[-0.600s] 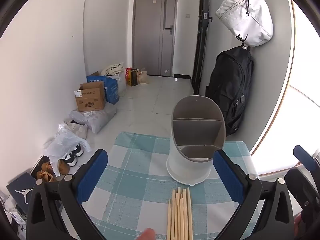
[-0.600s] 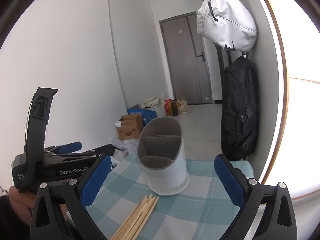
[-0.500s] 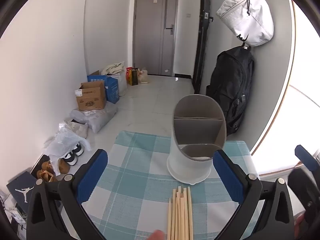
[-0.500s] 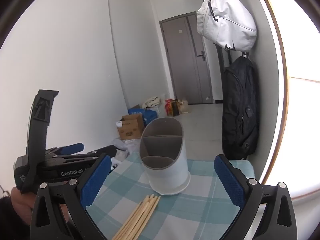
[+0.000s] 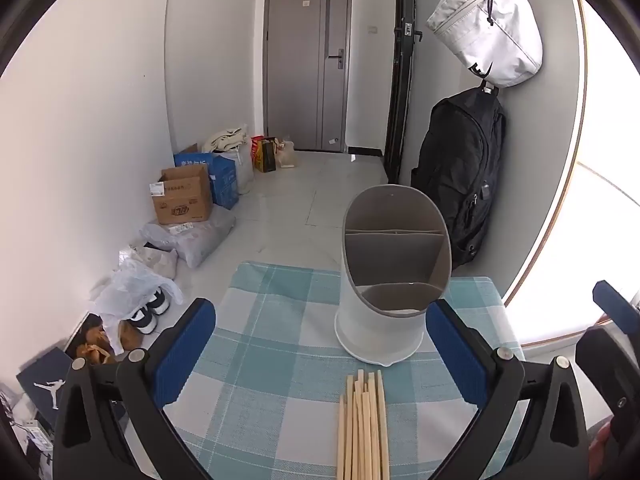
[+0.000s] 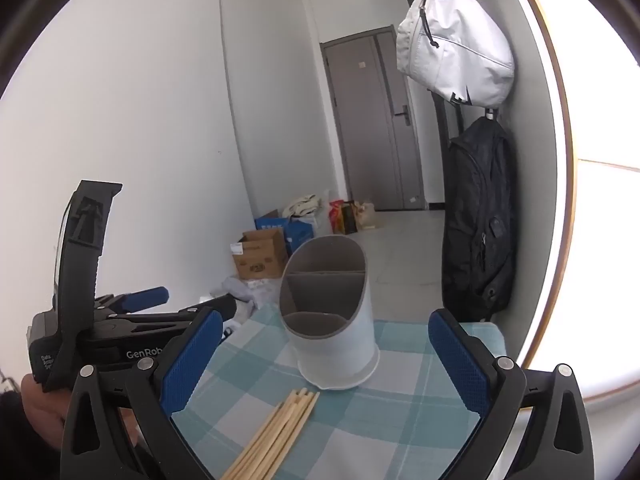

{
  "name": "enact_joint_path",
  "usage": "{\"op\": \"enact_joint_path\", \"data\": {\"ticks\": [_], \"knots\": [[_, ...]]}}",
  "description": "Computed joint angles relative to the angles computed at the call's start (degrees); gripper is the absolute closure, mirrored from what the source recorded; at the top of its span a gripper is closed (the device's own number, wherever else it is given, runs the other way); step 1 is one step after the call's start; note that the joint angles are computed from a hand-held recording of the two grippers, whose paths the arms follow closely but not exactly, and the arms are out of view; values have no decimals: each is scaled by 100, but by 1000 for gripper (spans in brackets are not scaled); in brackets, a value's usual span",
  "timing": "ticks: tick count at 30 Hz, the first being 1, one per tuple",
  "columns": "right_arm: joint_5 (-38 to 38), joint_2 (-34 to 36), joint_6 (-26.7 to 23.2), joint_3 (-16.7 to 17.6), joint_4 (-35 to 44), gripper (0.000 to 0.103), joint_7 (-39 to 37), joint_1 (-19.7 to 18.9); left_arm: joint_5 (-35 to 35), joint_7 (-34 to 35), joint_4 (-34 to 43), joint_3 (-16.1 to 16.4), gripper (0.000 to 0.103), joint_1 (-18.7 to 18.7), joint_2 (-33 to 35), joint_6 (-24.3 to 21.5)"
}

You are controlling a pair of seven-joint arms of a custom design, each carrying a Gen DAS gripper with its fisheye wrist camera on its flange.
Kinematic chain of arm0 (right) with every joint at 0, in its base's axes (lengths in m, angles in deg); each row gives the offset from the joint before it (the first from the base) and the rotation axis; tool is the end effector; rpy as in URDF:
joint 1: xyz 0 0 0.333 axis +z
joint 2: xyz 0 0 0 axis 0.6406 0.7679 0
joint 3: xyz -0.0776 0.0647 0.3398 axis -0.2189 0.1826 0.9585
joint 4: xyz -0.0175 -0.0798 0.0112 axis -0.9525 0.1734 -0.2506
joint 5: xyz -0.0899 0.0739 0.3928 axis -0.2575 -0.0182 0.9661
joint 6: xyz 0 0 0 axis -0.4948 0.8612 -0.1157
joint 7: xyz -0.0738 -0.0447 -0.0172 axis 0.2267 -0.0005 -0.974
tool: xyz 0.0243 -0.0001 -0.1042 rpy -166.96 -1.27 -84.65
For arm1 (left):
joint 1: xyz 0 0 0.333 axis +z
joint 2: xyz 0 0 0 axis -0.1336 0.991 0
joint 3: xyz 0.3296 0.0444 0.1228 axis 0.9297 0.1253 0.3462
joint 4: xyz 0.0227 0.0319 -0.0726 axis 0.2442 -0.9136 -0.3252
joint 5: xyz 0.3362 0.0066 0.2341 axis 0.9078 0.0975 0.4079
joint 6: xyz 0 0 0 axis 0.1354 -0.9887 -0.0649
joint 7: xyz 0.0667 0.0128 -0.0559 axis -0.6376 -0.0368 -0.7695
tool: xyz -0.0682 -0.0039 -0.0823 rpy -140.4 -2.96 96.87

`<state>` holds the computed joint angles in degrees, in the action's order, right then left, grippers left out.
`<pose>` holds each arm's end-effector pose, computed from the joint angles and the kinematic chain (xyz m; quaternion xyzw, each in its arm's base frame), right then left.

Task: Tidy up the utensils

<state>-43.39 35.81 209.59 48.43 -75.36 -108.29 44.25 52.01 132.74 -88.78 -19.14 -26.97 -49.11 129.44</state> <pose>0.6567 0.0595 0.5825 -0.6379 0.4913 -0.2829 0.5212 0.7030 -0.2555 0.6023 -0.6355 0.6144 -0.3434 0.3173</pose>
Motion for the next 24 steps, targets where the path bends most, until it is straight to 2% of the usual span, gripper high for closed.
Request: {"op": "enact_joint_path", "data": {"ticks": [7, 10, 13, 24], "knots": [[37, -45, -30, 14, -68, 0, -72, -2, -317, 152, -13, -80, 1, 103, -6, 40], [160, -122, -152, 65, -215, 0, -271, -7, -342, 150, -34, -55, 1, 82, -19, 53], [-9, -71, -163, 43, -84, 0, -80, 0, -331, 123, -31, -29, 1, 57, -19, 47], [-34, -92, -269, 47, -112, 0, -119, 19, -394, 107, -74, -38, 1, 87, -35, 84]]}}
